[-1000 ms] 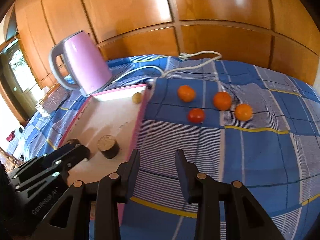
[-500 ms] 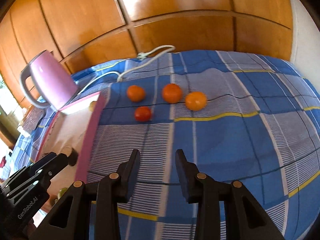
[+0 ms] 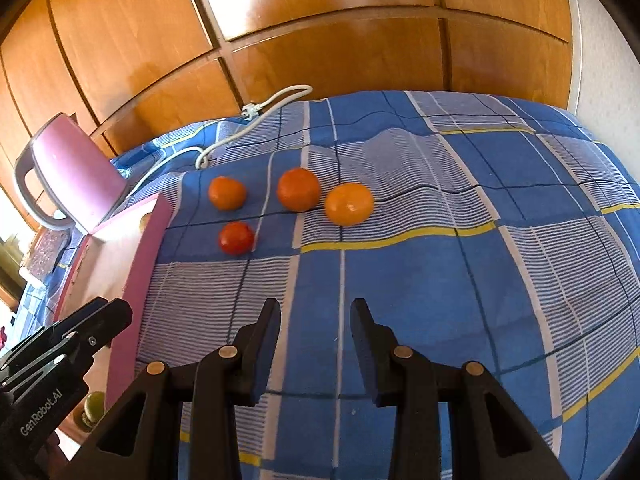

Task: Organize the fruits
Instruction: 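Move both tools out of the tray toward the oranges and tomato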

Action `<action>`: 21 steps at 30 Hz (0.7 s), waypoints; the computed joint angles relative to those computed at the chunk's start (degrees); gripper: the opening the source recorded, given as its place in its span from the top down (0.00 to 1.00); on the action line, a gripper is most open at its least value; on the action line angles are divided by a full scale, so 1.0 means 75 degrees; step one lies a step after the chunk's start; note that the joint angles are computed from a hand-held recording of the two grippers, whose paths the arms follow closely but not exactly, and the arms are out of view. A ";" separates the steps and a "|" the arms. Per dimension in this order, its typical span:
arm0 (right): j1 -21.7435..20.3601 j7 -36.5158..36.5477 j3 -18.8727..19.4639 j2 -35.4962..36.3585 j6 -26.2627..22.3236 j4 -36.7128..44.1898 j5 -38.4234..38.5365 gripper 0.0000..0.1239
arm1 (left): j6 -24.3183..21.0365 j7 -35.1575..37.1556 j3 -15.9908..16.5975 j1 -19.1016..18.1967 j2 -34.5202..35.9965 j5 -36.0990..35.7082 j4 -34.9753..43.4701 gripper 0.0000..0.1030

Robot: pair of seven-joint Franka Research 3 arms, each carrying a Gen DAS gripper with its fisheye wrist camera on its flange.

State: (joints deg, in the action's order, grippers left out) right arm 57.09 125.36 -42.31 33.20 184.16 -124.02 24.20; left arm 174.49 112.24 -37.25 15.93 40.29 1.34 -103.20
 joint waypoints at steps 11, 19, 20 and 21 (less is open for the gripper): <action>-0.0898 0.0027 0.0320 0.0169 -0.0223 0.0418 -0.0289 0.69 | -0.0908 -0.0112 0.0709 -0.1125 0.0656 -0.0237 0.1399 0.69; -0.2018 -0.0021 0.1112 0.0284 -0.0310 0.0983 -0.0734 0.69 | -0.1463 -0.0083 0.1055 -0.1724 0.1143 -0.0605 0.2347 0.60; -0.2082 -0.0027 0.1138 0.0319 -0.0322 0.1057 -0.0789 0.69 | -0.1504 -0.0080 0.1101 -0.1805 0.1201 -0.0631 0.2461 0.60; -0.2046 -0.0003 0.1070 0.0382 -0.0344 0.1123 -0.0844 0.68 | -0.1539 -0.0067 0.1141 -0.1866 0.1241 -0.0652 0.2548 0.60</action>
